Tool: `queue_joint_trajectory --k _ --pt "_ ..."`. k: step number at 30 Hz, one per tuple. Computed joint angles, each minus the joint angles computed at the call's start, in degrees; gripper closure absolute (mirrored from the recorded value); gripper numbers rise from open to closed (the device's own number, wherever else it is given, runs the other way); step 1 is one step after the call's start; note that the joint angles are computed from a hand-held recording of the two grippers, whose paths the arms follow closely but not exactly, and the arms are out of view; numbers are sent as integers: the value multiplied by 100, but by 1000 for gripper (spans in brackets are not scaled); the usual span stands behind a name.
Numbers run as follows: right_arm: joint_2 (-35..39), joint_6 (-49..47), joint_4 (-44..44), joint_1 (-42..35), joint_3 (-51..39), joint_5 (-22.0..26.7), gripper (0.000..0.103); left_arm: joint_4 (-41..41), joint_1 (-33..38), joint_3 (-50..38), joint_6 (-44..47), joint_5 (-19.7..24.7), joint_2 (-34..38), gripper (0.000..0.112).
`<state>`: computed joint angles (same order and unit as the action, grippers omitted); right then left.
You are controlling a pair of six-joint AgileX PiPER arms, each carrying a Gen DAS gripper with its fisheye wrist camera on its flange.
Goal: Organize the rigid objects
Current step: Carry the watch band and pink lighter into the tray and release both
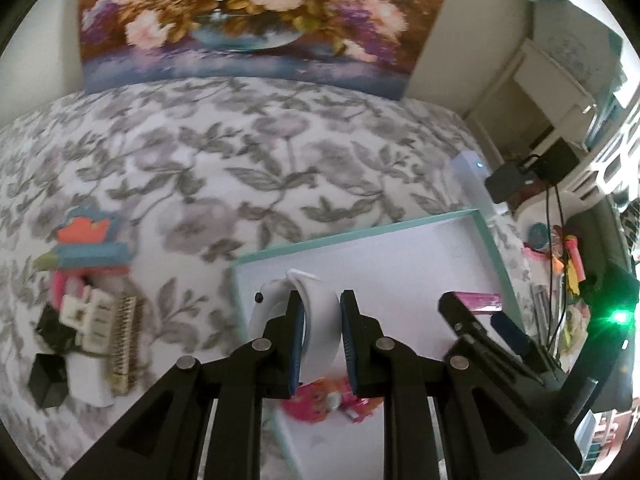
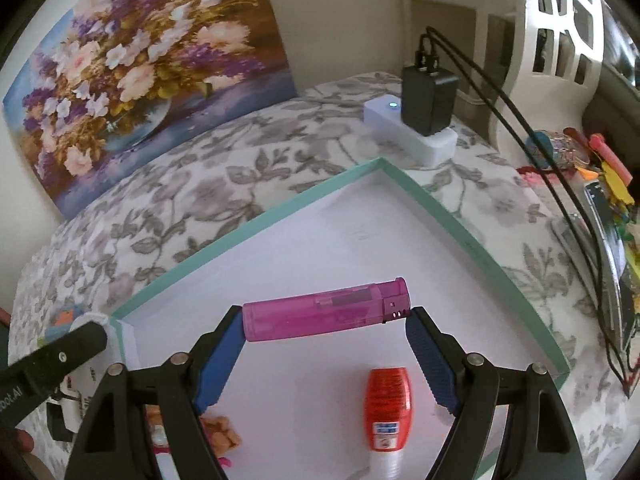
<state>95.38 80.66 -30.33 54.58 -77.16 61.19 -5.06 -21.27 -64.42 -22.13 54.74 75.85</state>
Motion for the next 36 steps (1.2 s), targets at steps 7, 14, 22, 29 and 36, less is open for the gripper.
queue_joint_trajectory --k 7,14,22,29,36 --pt "-68 -58 211 -84 248 -66 20 -409 -41 178 109 -196 182 93" --pt "-100 -120 326 -111 342 -150 20 -479 -67 341 169 -418 290 93" --pt "-70 -322 502 -152 408 -387 20 -666 186 566 336 -570 453 63" --pt "20 -439 492 -99 366 -380 17 -856 425 698 491 -672 427 59" --pt "14 -439 469 -83 361 -389 14 -1286 654 810 849 -767 428 59"
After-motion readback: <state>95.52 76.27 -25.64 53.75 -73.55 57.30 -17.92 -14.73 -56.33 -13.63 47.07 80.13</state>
